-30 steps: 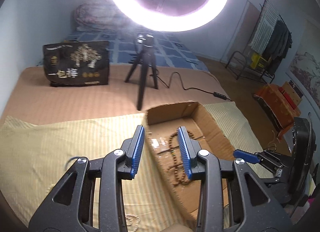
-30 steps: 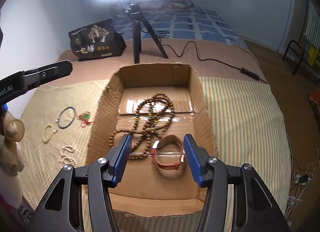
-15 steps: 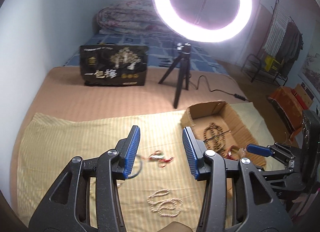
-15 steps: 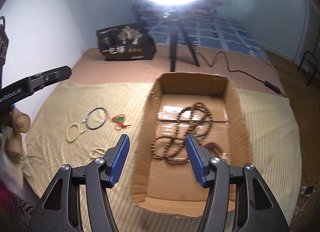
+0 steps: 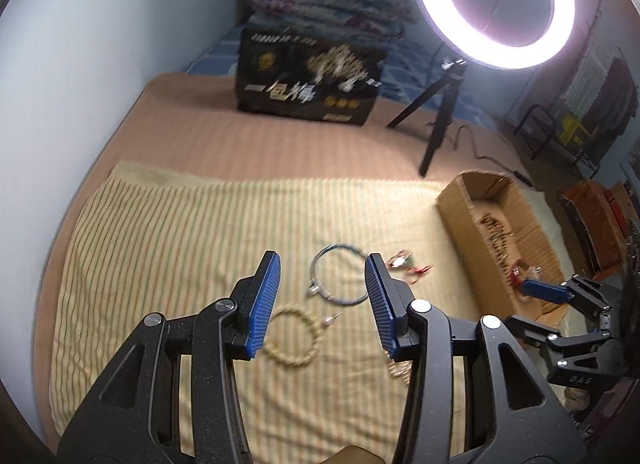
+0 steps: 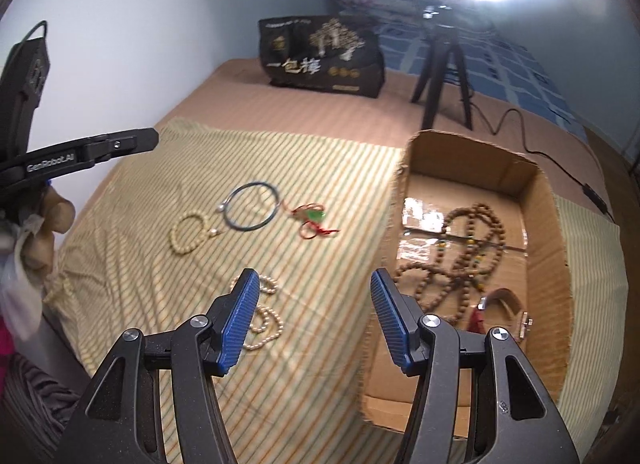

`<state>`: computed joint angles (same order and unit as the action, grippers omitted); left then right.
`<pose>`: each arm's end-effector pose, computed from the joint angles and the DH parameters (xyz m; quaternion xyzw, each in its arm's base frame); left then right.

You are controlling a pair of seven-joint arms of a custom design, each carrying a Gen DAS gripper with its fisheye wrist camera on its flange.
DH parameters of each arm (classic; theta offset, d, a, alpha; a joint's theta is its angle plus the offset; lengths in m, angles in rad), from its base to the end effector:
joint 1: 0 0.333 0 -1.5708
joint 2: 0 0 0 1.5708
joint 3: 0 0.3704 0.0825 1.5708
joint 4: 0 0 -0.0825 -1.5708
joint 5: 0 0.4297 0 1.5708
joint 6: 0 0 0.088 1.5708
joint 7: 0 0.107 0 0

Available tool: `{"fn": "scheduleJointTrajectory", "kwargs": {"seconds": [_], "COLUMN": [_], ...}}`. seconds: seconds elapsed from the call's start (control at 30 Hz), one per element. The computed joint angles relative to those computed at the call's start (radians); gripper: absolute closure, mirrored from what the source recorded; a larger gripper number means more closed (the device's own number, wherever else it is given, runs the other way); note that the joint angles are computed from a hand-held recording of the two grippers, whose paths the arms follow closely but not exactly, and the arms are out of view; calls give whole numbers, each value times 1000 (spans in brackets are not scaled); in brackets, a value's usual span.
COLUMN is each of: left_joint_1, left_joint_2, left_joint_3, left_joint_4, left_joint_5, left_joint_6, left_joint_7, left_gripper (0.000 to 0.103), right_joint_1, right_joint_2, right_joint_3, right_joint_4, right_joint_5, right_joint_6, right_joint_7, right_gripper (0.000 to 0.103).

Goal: Organize jewelry
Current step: 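Move the left tool to the cream bead bracelet while the right tool approaches the pearl necklace, then close the left tool on the cream bracelet while the right tool grasps the pearl necklace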

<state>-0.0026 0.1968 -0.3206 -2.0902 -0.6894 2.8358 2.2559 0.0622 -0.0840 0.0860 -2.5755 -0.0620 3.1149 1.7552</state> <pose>0.6331 -0.1683 0.4102 -0.5298 0.7813 -0.3186 0.0853 0.5043 0.0808 0.3811 -0.6822 0.6638 -0.1889 0.2414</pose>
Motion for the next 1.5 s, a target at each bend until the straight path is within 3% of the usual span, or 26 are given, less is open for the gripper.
{"fn": "scheduleJointTrajectory", "kwargs": {"seconds": [0.3, 0.83, 1.37, 1.5], "left_joint_1": [15, 42, 45, 45], "left_joint_2": [44, 126, 199, 202], "left_joint_3": [29, 12, 9, 10], "left_joint_4": [6, 45, 75, 71], "left_joint_5": [112, 269, 438, 469], "left_joint_6": [-44, -107, -114, -94], "left_joint_7": [-91, -182, -280, -292], "left_gripper": [58, 58, 59, 69], "right_joint_1": [62, 148, 166, 185], "right_joint_2": [40, 136, 217, 245], "right_joint_3": [-20, -65, -60, -74], "right_joint_4": [25, 109, 175, 201], "right_joint_5": [23, 46, 202, 170], "right_joint_6": [-38, -122, -214, -234], "right_joint_7": [-59, -118, -304, -284], "right_gripper": [46, 46, 46, 34]}}
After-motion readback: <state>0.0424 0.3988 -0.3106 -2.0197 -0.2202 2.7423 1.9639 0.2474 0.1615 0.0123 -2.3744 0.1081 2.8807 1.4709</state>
